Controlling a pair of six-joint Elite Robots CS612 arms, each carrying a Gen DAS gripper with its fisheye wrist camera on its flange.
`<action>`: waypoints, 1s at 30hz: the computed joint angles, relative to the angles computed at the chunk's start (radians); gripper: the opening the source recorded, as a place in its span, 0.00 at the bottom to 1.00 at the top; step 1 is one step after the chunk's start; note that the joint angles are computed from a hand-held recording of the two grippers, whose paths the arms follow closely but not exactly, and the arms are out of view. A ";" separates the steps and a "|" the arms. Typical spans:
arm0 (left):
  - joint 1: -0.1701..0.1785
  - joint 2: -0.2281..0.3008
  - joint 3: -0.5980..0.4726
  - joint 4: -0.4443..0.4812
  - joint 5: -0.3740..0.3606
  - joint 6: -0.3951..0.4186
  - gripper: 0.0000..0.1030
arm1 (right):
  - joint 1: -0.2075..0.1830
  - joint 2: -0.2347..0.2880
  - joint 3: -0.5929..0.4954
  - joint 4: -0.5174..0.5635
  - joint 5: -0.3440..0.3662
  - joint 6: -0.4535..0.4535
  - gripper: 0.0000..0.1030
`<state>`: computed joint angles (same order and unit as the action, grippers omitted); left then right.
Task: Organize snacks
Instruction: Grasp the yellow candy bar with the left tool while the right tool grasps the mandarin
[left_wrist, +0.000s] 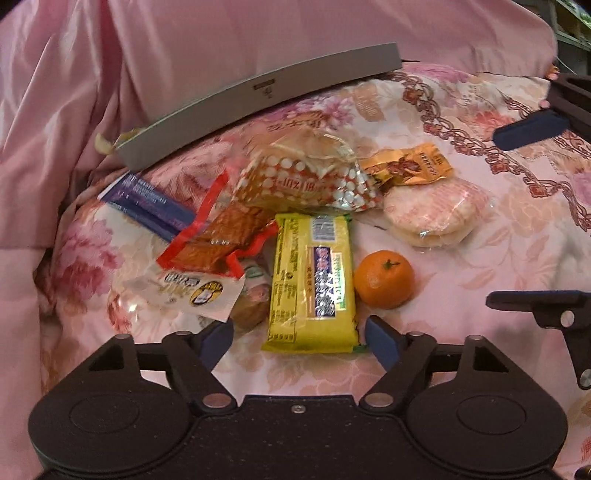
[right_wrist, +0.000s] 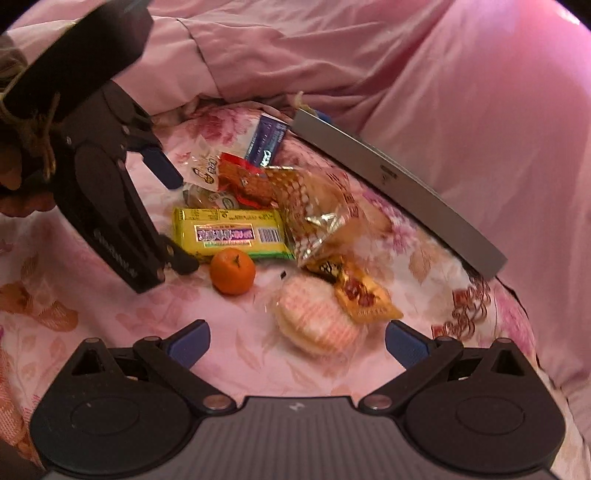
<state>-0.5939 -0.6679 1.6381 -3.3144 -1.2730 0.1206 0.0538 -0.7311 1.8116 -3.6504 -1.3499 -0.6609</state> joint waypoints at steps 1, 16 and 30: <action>0.001 0.000 -0.001 0.001 -0.010 0.005 0.70 | -0.002 -0.001 -0.002 0.006 0.009 0.006 1.00; 0.028 -0.063 0.110 0.002 -0.109 -0.277 0.51 | -0.008 0.004 -0.023 0.068 0.090 0.052 0.88; 0.028 -0.056 0.143 -0.095 -0.102 -0.256 0.58 | 0.020 0.026 -0.117 0.242 0.139 0.085 0.57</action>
